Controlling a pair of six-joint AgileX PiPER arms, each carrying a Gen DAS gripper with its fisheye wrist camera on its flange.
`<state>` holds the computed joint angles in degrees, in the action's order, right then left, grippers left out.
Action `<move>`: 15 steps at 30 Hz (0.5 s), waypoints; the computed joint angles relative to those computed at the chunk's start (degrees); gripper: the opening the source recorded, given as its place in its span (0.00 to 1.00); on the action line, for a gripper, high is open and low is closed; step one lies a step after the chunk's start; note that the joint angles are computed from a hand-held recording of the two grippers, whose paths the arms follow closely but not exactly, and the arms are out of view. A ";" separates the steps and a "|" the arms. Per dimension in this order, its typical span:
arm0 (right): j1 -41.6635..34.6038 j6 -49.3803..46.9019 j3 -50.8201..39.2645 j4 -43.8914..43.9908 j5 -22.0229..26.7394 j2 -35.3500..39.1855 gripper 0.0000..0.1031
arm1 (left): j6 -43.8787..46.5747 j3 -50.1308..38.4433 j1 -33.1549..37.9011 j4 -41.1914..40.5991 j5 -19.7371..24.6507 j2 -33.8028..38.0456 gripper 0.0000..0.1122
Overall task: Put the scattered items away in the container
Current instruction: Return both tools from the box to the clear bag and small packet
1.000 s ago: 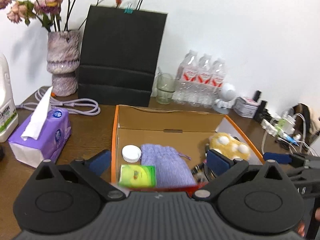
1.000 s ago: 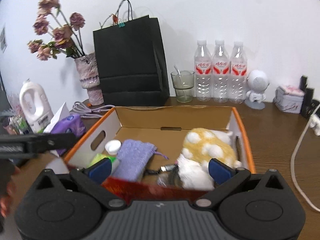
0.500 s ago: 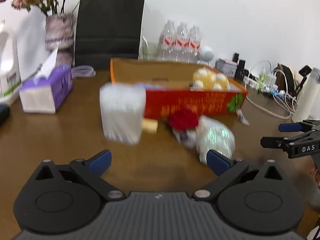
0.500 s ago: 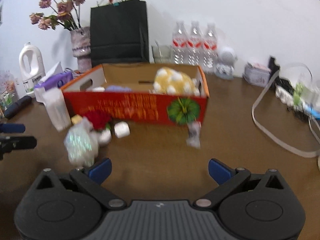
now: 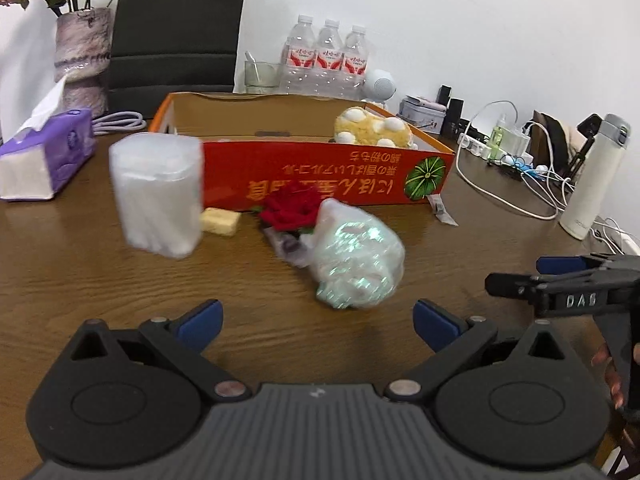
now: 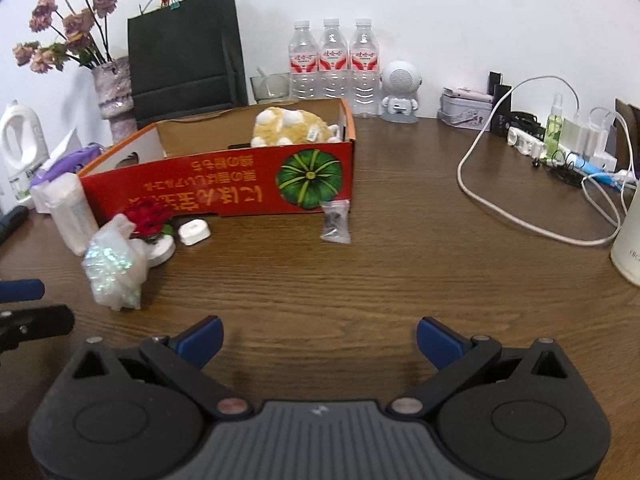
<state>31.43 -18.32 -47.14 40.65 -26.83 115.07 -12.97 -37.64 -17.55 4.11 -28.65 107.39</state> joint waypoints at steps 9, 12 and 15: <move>-5.77 -13.55 -13.31 5.51 4.24 6.34 0.98 | 14.34 -10.57 -5.74 -20.51 2.84 6.46 0.91; -6.96 -22.29 -19.89 12.98 6.83 9.56 0.91 | 13.73 -12.04 -6.14 -21.74 2.61 7.70 0.88; -7.77 -31.37 -25.91 21.78 9.01 12.69 0.80 | 14.95 -13.81 -6.50 -24.30 4.07 8.90 0.76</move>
